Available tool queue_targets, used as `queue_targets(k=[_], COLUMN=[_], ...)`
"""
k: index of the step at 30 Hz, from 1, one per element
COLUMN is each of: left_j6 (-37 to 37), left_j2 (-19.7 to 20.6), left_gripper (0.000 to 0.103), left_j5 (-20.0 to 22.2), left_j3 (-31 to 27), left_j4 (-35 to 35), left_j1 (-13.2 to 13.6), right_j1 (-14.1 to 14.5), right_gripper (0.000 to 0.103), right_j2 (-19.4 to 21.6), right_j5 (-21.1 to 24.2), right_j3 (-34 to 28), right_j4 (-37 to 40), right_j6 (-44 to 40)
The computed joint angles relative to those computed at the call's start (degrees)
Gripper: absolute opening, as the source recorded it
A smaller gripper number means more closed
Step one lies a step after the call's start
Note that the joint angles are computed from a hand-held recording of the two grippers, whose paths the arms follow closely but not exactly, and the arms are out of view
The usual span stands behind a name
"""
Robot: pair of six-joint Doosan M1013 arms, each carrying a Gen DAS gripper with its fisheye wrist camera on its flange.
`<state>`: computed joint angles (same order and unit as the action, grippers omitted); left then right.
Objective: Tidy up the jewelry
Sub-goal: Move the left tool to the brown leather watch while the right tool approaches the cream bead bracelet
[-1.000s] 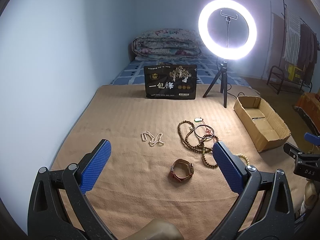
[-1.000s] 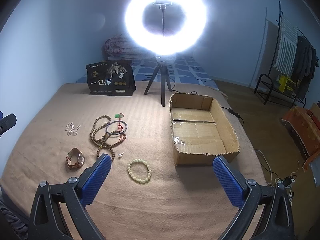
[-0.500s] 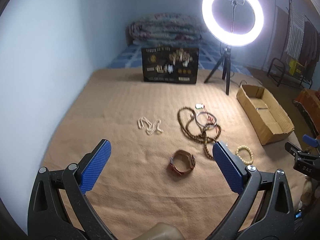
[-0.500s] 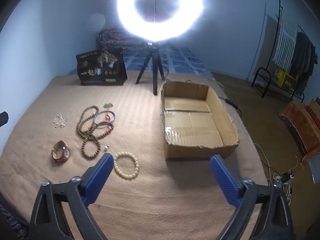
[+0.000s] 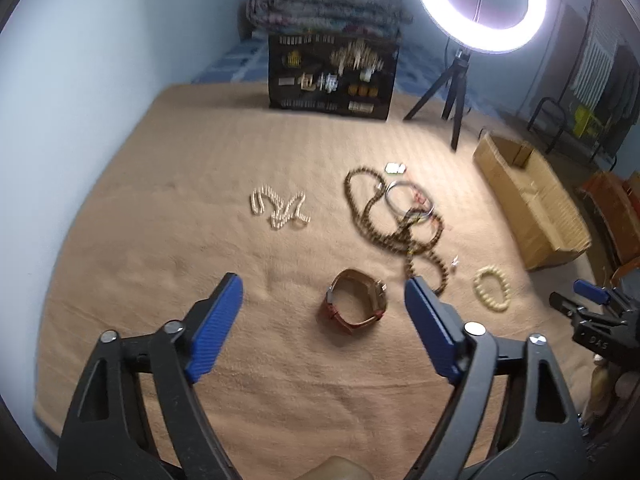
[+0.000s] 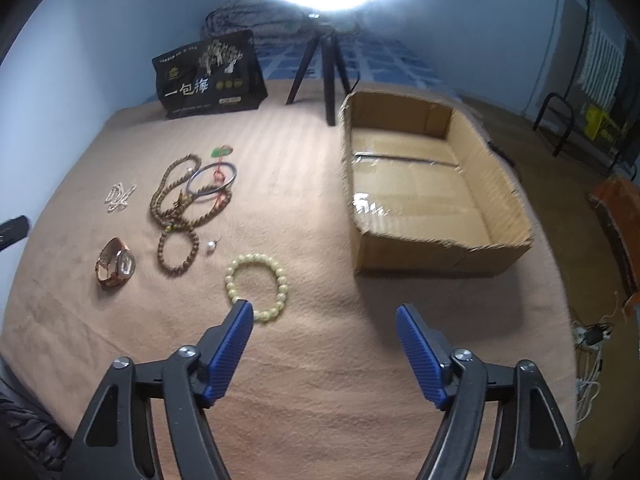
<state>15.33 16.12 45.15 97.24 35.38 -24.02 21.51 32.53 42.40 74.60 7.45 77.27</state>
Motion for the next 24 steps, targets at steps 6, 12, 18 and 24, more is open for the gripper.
queue_targets(k=[6,12,18,24], left_j6=[6.78,10.72,14.62,16.47], left_j2=[1.63,3.27,4.51,5.63], left_gripper=[0.058,0.049,0.038,0.033], left_j5=[-3.29,-3.22,-4.18,-3.64], left_j3=[-0.54,-1.34,-1.92,-2.34], left_j4=[-11.07,-15.04,-19.52,-21.90], left_j1=[2.54,3.42,4.35,5.16], right_j1=[0.18,0.27,-0.08,0.70], right_gripper=[0.061,0.051,0.042,0.037], right_j2=[1.71,4.10,6.31,8.29], right_j5=[3.22,6.13,9.21,11.38], right_j3=[-1.82,-4.45,-7.33,-9.75], right_j4=[2.89,2.68,5.06,3.97], right_j6=[-3.71,-2.88,-3.25,-3.72])
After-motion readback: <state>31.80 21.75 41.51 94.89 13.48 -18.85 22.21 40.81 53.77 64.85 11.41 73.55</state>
